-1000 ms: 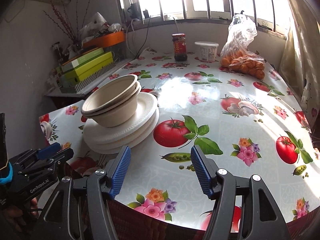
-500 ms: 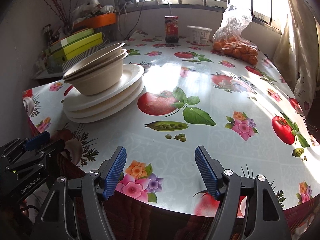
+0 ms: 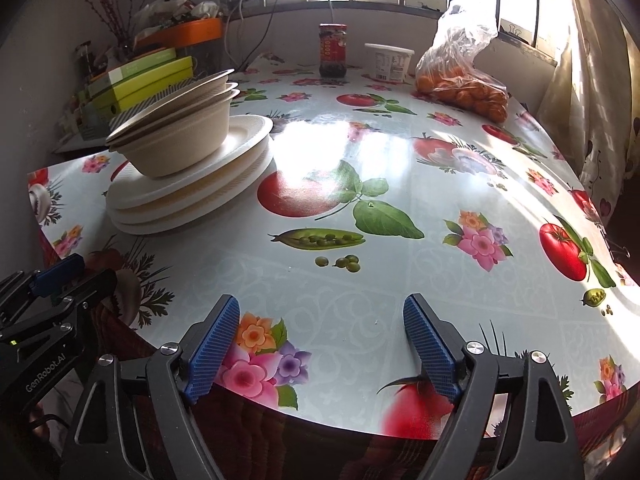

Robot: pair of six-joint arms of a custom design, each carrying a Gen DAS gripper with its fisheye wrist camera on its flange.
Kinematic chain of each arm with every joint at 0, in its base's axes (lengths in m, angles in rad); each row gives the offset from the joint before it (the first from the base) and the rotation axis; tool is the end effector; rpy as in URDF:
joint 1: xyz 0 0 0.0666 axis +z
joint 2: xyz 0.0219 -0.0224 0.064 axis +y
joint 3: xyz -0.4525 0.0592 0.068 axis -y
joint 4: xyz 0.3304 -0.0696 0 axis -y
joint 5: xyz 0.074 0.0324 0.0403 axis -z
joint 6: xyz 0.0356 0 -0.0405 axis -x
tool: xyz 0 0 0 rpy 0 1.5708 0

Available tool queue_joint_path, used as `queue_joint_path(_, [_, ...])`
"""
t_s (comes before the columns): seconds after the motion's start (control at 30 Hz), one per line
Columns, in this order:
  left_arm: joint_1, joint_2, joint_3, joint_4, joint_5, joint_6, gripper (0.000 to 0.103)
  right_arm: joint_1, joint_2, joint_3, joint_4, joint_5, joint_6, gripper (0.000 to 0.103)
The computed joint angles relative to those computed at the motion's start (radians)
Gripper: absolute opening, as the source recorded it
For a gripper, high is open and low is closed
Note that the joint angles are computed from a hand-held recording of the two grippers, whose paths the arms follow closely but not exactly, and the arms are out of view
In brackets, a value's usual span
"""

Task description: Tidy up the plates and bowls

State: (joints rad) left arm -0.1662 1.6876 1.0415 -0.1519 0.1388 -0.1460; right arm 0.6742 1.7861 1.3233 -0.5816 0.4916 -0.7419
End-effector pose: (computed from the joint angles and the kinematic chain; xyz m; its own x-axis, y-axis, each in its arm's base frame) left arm 0.4746 -0.0850 0.2948 -0.6609 0.2570 -0.7051 0.3591 0.9333 0.0036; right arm 0.4275 0.3196 0.3194 -0.7446 0.1675 -0.6461 0.1873 0.9815 0.0386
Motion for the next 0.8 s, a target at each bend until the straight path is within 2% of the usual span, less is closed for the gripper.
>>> queue_joint_path(0.07, [0.012,0.004,0.002,0.000,0.029,0.014,0.053,0.000,0.000,0.000,0.000,0.000,-0.001,0.087])
queue_joint_path(0.17, [0.014,0.005,0.003,0.001,0.023,0.019,0.058,-0.001,0.000,0.000,0.001,0.000,-0.002,0.087])
queue_joint_path(0.8, [0.015,0.008,0.005,0.003,0.021,0.020,0.061,-0.001,0.000,-0.001,0.003,0.000,0.000,0.090])
